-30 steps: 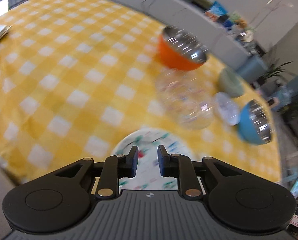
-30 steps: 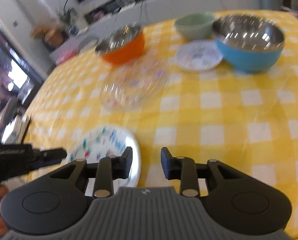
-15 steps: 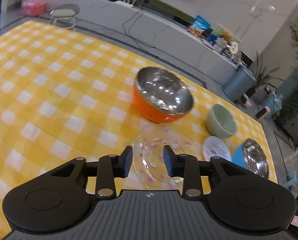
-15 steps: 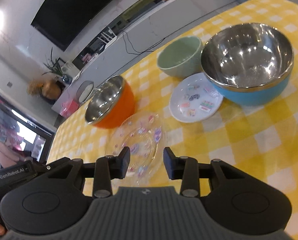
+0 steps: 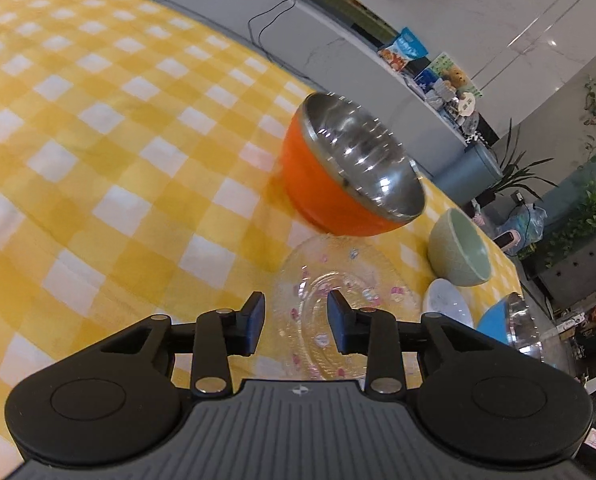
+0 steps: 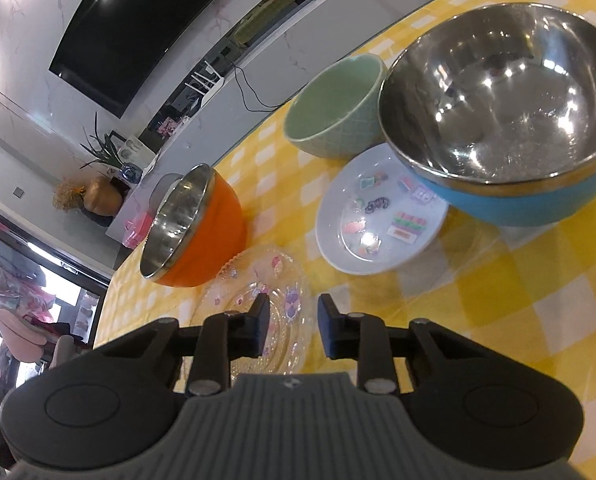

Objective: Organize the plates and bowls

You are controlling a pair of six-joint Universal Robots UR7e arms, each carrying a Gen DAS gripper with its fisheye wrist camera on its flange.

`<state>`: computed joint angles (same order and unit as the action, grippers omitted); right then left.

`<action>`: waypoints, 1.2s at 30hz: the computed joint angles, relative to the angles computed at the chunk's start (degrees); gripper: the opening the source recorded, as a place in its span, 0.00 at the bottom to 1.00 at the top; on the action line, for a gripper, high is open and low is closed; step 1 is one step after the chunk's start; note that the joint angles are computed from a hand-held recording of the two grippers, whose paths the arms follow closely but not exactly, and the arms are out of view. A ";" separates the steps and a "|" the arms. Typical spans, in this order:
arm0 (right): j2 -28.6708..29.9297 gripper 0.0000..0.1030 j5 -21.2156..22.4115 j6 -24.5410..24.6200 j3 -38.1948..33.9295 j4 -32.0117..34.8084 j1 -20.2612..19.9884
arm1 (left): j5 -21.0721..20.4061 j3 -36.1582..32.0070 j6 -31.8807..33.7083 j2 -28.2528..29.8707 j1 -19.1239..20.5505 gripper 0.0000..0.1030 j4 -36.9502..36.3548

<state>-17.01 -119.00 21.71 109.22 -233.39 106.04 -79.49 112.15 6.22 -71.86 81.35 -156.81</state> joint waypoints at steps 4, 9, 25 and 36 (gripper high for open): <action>0.33 0.19 0.79 0.17 -0.33 -0.14 -0.75 | -0.45 -0.43 -0.55 0.69 0.78 0.34 -0.12; 0.50 0.17 2.23 0.30 -0.56 0.83 -1.54 | -1.48 -0.52 -1.15 0.97 1.22 0.29 -0.62; 1.78 0.03 4.37 0.34 -0.50 -1.65 -2.62 | -0.93 0.39 0.78 1.20 1.14 0.08 -2.77; 0.82 0.03 4.35 2.18 1.04 -1.86 -0.96 | 0.93 3.55 1.31 -3.70 -0.64 0.07 -1.84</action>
<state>-16.19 -114.65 23.88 110.26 -235.26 105.08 -78.56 115.69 7.53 -75.55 80.71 -158.65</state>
